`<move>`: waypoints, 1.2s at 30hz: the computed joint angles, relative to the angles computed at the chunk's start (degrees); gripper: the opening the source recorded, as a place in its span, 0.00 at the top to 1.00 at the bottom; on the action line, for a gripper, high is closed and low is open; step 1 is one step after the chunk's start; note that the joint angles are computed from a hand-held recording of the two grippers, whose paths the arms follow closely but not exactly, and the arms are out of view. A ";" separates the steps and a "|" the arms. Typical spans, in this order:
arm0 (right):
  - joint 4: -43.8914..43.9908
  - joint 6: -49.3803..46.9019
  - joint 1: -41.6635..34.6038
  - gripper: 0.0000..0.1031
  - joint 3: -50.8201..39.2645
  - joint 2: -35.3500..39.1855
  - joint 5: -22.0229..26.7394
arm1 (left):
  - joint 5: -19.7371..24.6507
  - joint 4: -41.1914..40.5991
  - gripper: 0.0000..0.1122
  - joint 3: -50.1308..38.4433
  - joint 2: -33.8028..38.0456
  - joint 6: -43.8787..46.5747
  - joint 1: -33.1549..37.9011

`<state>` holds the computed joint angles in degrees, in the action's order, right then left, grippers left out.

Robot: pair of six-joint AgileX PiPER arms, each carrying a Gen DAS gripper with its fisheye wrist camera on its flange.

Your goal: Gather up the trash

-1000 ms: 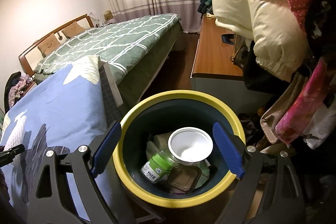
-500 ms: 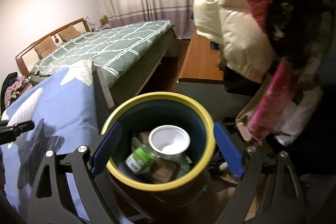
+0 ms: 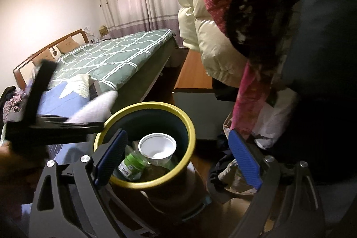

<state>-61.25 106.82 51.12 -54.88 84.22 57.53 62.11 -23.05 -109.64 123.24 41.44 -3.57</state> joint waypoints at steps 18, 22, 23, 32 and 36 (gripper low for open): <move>-1.95 1.38 4.66 0.13 -0.31 -3.14 2.60 | -3.77 -4.15 0.16 6.40 -4.91 2.17 2.01; -2.94 0.78 6.67 0.11 -2.63 -2.17 3.24 | -8.69 -8.71 0.16 14.38 -12.80 8.05 10.44; -3.32 0.28 7.11 0.11 -3.74 -1.41 2.88 | -9.85 -10.37 0.15 16.68 -15.15 10.28 13.47; -4.87 -6.40 9.70 0.09 -15.16 5.91 -0.75 | -9.91 -27.26 0.13 26.07 -27.23 25.30 45.15; -6.01 -7.89 11.89 0.08 -19.30 8.36 0.25 | -10.27 -30.71 0.13 26.88 -28.17 29.48 54.96</move>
